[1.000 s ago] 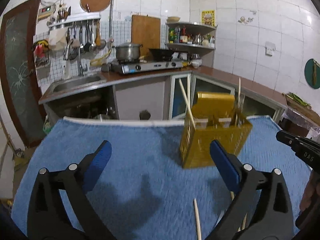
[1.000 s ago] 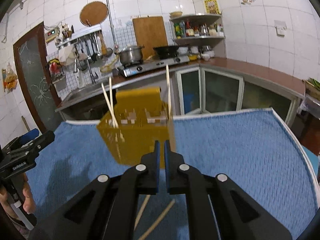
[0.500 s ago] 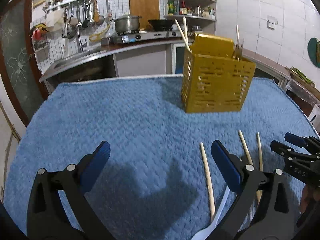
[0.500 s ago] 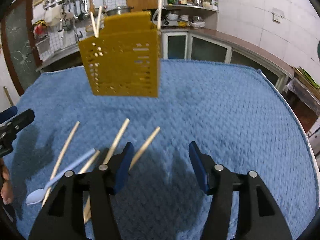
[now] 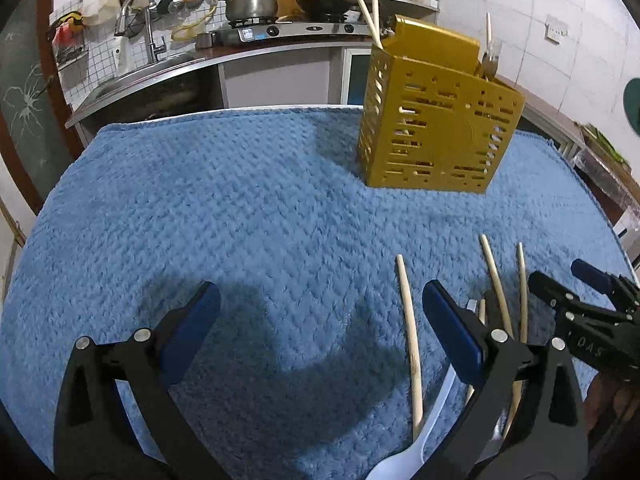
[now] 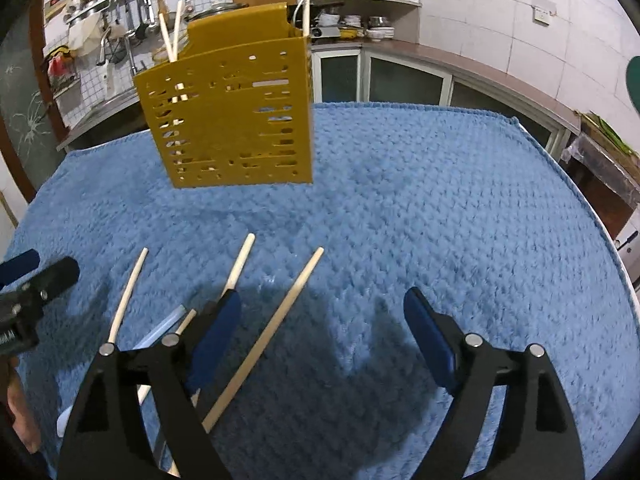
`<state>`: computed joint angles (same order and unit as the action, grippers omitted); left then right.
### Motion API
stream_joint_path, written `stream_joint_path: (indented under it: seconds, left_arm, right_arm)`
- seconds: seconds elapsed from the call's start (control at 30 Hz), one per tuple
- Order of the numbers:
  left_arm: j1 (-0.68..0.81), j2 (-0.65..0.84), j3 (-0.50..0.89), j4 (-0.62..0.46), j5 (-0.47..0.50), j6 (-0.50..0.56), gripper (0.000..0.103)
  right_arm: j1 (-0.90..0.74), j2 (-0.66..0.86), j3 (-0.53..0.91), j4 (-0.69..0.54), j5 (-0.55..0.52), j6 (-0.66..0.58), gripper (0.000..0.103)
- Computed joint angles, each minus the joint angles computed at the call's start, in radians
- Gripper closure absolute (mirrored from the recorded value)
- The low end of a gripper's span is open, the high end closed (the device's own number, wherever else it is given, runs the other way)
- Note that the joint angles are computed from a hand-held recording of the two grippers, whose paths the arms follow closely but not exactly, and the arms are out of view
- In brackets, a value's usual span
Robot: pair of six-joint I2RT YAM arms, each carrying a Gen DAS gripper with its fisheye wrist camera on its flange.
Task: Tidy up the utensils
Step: 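Withdraw both open tools and move them down to the loose chopsticks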
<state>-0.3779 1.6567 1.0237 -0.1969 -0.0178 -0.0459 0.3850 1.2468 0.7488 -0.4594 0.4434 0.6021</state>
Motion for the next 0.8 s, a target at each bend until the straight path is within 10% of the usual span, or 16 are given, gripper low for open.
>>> stream_joint_path:
  seconds: [0.6,0.8]
  left_arm:
    - [-0.05,0.083,0.06,-0.015,0.012,-0.029,0.028]
    - [-0.065,0.099,0.074,-0.029,0.019,-0.02,0.038]
  right_arm:
    - [-0.039,0.143,0.078,0.003,-0.12,0.026,0.088]
    - [-0.051,0.161,0.081,0.045,-0.148,-0.032,0.089]
